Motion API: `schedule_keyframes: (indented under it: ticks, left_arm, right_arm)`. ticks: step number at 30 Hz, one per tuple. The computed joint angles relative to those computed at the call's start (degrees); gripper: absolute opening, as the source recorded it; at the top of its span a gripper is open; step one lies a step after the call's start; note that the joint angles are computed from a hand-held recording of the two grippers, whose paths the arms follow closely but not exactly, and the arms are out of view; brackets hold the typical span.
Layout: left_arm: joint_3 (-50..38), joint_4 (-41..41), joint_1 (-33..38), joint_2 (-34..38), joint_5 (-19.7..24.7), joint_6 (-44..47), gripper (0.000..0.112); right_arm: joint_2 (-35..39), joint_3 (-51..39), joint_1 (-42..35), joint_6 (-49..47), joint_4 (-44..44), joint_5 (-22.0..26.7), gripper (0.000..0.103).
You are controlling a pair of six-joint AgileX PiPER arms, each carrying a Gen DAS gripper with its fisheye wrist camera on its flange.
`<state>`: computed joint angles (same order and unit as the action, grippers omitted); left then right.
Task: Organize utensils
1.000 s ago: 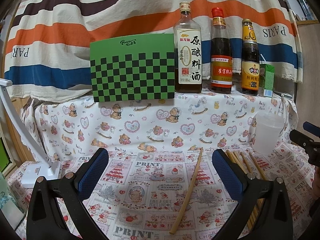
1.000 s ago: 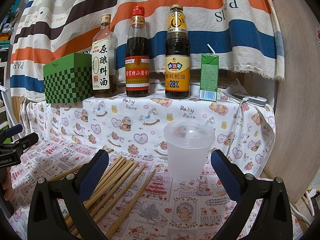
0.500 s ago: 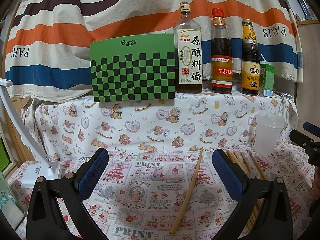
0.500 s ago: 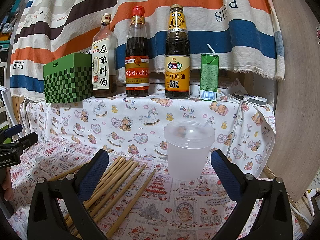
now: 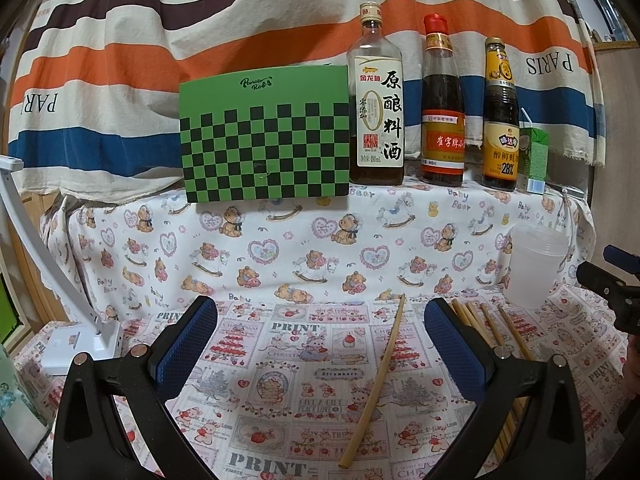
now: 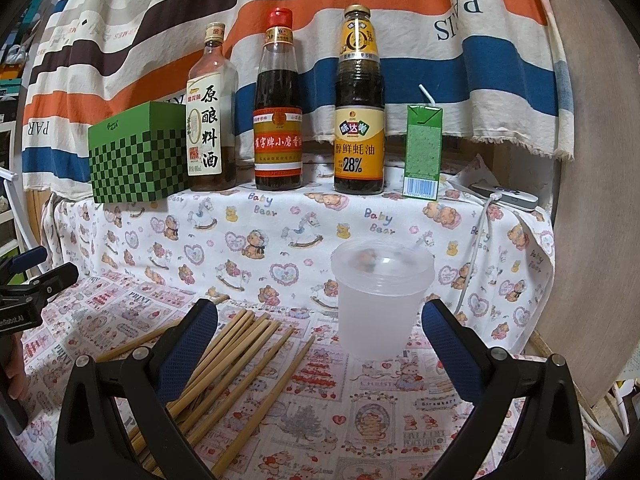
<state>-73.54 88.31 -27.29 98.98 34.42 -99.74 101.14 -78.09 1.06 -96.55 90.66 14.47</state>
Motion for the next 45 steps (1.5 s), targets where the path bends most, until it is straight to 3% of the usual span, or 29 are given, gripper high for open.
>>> schedule_keyframes:
  ticks: [7, 11, 14, 17, 20, 23, 25, 27, 30, 32, 37, 41, 42, 43, 45]
  left_arm:
    - [-0.8, -1.1, -0.4, 0.4, 0.9, 1.2, 0.103]
    - [-3.5, -10.4, 1.2, 1.2, -1.0, 9.3, 0.103]
    - [-6.8, -22.1, 2.2, 2.4, -1.9, 21.1, 0.103]
    - [-10.0, -29.7, 2.4, 4.2, -0.4, 30.7, 0.102]
    - [-11.9, -36.0, 3.2, 5.2, -0.2, 37.9, 0.099]
    - [-14.9, -46.2, 5.4, 6.5, 2.1, 44.6, 0.096]
    - [-16.1, -57.7, 8.3, 6.8, 1.2, 52.9, 0.078]
    - [-18.1, -69.2, 10.5, 7.9, 2.2, 62.5, 0.07]
    - [-20.1, -83.5, 12.6, 9.2, 4.1, 77.1, 0.057]
    - [-22.3, -84.7, 11.5, 10.3, 7.8, 80.6, 0.055]
    - [-27.1, -83.5, 9.0, 13.6, 15.3, 82.4, 0.037]
    - [-27.5, -77.7, 7.4, 14.1, 16.0, 78.9, 0.025]
    - [-27.5, -77.9, 7.6, 14.0, 16.0, 79.2, 0.012]
    - [-27.9, -78.7, 7.9, 14.2, 16.4, 80.4, 0.008]
    - [-27.9, -79.9, 9.2, 13.6, 16.7, 82.1, 0.008]
  right_arm:
    - [0.6, -0.7, -0.3, 3.1, -2.8, 0.6, 0.103]
    - [1.2, -2.3, -0.9, 12.7, -11.1, 1.3, 0.103]
    - [1.5, -4.1, -2.0, 21.9, -18.7, 3.2, 0.103]
    - [1.3, -4.7, -3.4, 22.3, -17.8, 6.1, 0.103]
    - [1.0, -5.2, -3.3, 25.7, -21.2, 6.9, 0.088]
    - [0.2, -4.1, -1.9, 26.9, -23.9, 3.9, 0.072]
    - [-0.5, -3.0, -0.8, 26.6, -24.4, 0.8, 0.06]
    - [-0.9, -1.9, -0.4, 23.6, -20.8, -1.5, 0.05]
    - [-0.3, -3.8, -1.7, 29.4, -25.6, 2.8, 0.043]
    - [0.0, -5.4, -2.9, 31.5, -27.4, 6.5, 0.043]
    - [1.2, -8.6, -3.4, 40.0, -35.6, 9.9, 0.043]
    - [2.9, -10.7, -3.0, 47.7, -42.4, 10.3, 0.043]
    - [3.6, -11.6, -3.2, 49.5, -43.9, 11.4, 0.043]
    - [4.0, -12.2, -3.4, 50.3, -44.5, 12.2, 0.043]
    - [4.9, -13.4, -3.6, 52.2, -46.0, 13.8, 0.043]
